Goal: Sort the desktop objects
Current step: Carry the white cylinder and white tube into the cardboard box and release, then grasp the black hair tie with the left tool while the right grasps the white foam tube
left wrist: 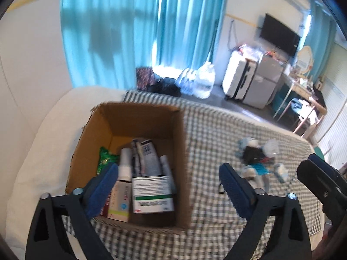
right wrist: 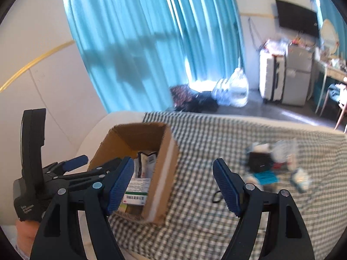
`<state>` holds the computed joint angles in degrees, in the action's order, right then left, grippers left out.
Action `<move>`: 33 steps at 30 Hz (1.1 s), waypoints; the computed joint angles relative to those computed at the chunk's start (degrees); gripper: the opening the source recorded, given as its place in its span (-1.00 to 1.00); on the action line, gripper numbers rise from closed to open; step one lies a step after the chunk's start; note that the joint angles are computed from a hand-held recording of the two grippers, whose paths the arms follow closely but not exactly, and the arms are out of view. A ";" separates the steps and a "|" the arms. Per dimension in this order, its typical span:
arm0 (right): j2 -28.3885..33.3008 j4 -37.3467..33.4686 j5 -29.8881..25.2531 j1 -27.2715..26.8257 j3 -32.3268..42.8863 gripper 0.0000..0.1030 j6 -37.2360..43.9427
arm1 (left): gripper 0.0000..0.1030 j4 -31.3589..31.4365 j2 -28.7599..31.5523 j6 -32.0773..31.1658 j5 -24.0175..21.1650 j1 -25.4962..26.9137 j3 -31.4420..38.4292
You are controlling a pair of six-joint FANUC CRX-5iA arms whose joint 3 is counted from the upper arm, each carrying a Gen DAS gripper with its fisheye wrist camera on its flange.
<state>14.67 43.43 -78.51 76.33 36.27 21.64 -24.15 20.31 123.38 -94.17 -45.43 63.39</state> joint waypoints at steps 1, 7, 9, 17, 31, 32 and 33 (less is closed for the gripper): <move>-1.68 2.29 -0.91 1.33 -1.85 0.48 -1.08 | 0.92 -1.19 0.61 0.36 -0.46 -1.69 1.61; -7.53 10.20 -8.07 7.19 -8.81 0.48 -3.56 | 1.00 -6.20 6.78 -1.33 -4.91 -8.88 12.91; -10.79 11.73 -9.19 9.00 -13.64 0.48 -6.57 | 1.00 -7.33 8.20 -1.33 -5.60 -10.74 14.39; -21.53 9.46 -10.05 11.86 -29.35 0.34 -17.23 | 1.00 -8.99 10.55 0.77 -6.49 -14.34 13.30; -27.08 -1.05 -2.93 6.70 -40.56 0.11 -20.90 | 1.00 -3.18 7.69 4.17 2.87 -12.41 -2.03; -26.91 -2.40 -2.63 5.95 -40.90 0.07 -20.59 | 1.00 -2.97 7.96 4.14 2.88 -12.21 -2.33; -26.68 -3.62 -2.50 5.34 -41.17 0.04 -20.29 | 1.00 -2.71 8.69 4.16 2.24 -11.87 -2.30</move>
<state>-12.00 39.80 -81.01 81.67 -4.90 1.35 -26.86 29.00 127.53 -91.94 -57.31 61.09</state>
